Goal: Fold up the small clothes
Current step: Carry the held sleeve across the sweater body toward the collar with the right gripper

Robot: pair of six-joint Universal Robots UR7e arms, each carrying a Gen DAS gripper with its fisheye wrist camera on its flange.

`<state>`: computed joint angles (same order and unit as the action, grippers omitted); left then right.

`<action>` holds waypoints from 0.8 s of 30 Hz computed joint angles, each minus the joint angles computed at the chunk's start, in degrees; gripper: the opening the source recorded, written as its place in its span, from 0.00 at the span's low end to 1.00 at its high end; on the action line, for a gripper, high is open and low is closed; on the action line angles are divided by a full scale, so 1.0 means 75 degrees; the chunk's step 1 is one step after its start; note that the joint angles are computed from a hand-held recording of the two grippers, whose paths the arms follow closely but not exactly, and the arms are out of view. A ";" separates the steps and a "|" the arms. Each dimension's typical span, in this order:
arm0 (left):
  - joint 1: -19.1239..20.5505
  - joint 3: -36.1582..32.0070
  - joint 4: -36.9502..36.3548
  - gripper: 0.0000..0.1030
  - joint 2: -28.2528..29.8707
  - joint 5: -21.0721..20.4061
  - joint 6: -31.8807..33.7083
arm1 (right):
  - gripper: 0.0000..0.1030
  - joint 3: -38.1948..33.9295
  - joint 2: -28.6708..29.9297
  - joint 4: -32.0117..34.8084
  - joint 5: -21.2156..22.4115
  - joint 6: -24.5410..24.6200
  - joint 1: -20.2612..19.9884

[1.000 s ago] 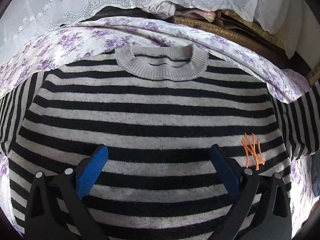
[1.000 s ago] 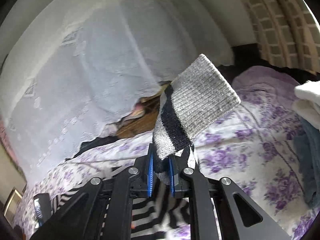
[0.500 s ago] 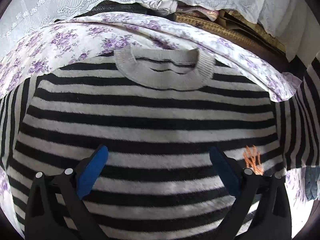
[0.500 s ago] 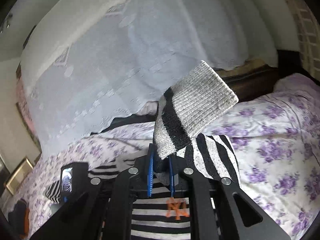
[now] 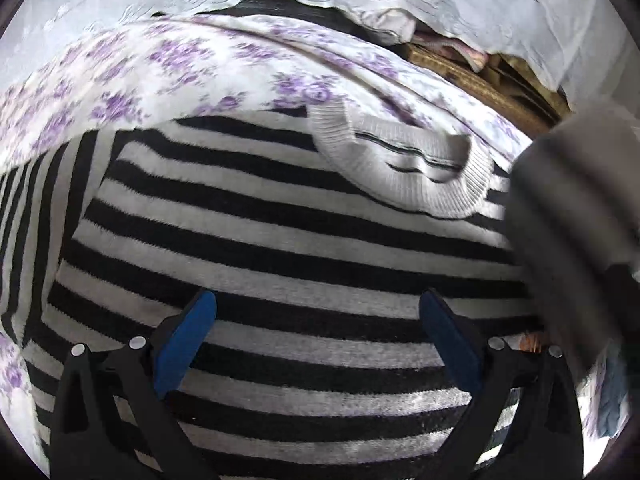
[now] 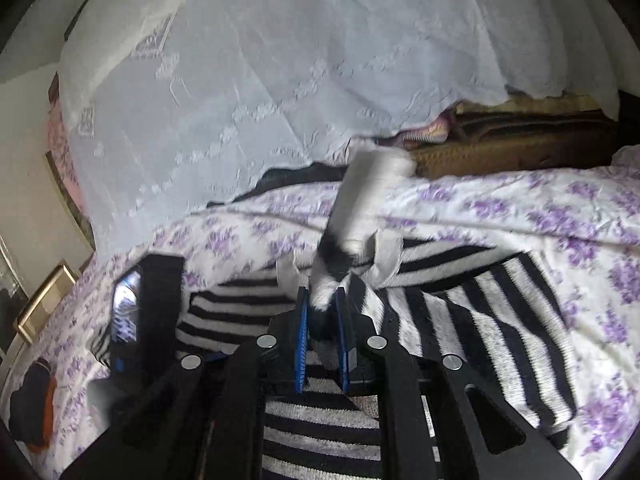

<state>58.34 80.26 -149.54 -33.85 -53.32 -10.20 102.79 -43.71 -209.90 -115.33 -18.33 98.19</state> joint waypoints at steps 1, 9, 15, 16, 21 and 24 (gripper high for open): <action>-0.0006 -0.0011 -0.0005 0.96 0.0017 0.0063 0.0006 | 0.13 -0.0039 0.0054 0.0062 -0.0018 -0.0047 -0.0022; -0.0099 0.0019 -0.0016 0.96 0.0140 0.0770 0.0073 | 0.13 0.0085 -0.0093 0.0388 0.0012 0.0180 -0.0161; 0.0081 0.0192 -0.0376 0.96 -0.0123 -0.0082 -0.0073 | 0.15 0.0564 -0.0535 -0.0073 -0.0298 0.0060 -0.0122; 0.0148 0.0231 -0.0400 0.96 -0.0223 -0.0351 -0.0186 | 0.15 0.0622 -0.0602 -0.0110 -0.0455 0.0056 -0.0145; 0.0391 0.0335 -0.0420 0.96 -0.0512 -0.1194 -0.0652 | 0.15 0.1011 -0.1045 0.0196 -0.0742 0.0643 -0.0520; 0.0399 0.0363 -0.0346 0.96 -0.0550 -0.1364 -0.0718 | 0.15 0.1166 -0.1205 0.0372 -0.0688 0.0911 -0.0701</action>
<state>61.33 82.98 -152.14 -37.97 -63.55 -15.59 111.53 -52.75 -207.11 -120.49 -11.49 92.93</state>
